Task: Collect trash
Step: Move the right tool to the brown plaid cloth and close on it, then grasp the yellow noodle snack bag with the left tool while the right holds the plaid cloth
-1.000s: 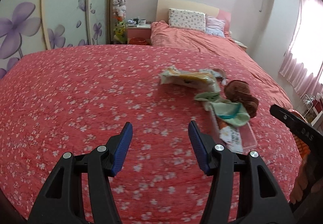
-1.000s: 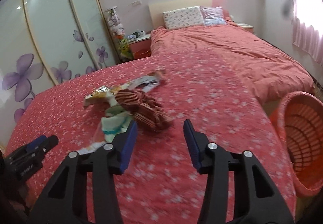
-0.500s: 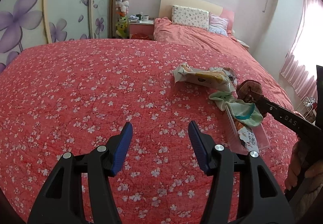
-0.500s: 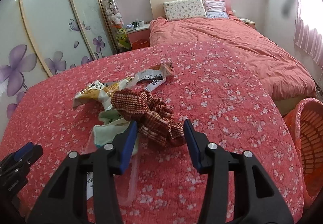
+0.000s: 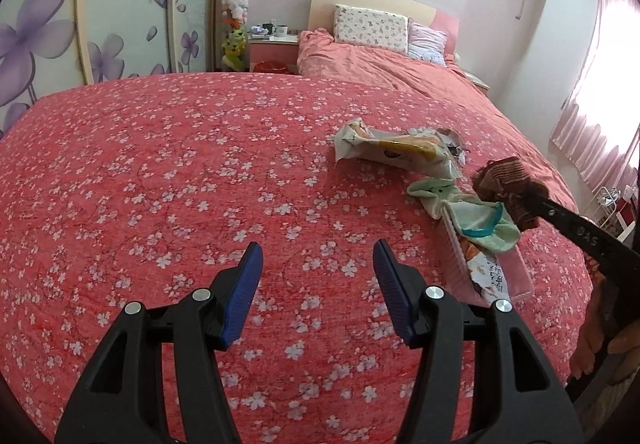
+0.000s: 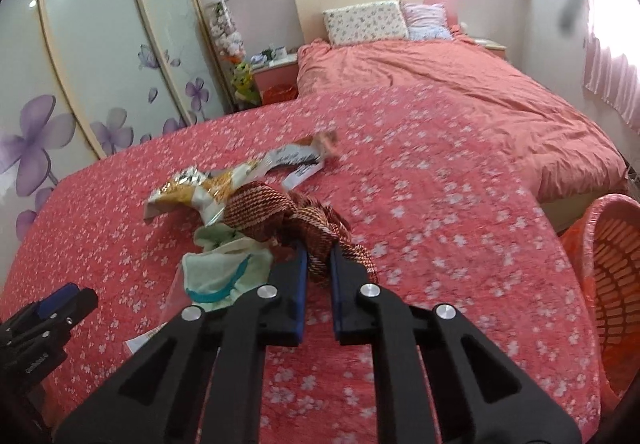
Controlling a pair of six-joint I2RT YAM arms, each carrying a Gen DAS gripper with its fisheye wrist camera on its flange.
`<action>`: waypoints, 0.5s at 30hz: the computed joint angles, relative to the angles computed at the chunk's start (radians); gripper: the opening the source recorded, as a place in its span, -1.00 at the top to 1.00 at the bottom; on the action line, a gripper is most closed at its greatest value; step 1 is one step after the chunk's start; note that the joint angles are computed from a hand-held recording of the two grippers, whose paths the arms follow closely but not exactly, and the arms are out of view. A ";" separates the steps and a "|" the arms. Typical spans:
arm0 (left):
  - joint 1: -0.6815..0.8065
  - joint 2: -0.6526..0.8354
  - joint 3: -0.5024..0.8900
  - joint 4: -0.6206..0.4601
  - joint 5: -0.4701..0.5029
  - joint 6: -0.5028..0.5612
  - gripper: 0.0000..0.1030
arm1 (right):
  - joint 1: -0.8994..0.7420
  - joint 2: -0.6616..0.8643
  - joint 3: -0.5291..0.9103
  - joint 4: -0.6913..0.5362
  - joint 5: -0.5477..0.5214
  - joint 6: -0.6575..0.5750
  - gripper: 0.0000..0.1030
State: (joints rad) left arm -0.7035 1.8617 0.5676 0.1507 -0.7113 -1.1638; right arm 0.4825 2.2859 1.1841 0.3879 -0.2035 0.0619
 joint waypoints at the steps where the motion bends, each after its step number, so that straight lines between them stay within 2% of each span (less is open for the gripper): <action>1: 0.000 0.002 0.005 0.001 0.004 0.003 -0.11 | -0.006 -0.008 -0.013 0.011 0.003 0.003 0.80; 9: -0.008 0.024 0.065 -0.007 0.013 0.043 -0.11 | -0.079 -0.054 -0.086 0.075 0.010 0.018 0.80; 15: 0.040 0.033 0.136 -0.005 0.012 0.122 -0.11 | -0.104 -0.069 -0.123 0.108 0.011 0.005 0.80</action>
State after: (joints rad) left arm -0.6632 1.8951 0.7033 0.1456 -0.6994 -1.0413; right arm 0.3780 2.2169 1.0610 0.4955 -0.1923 0.0666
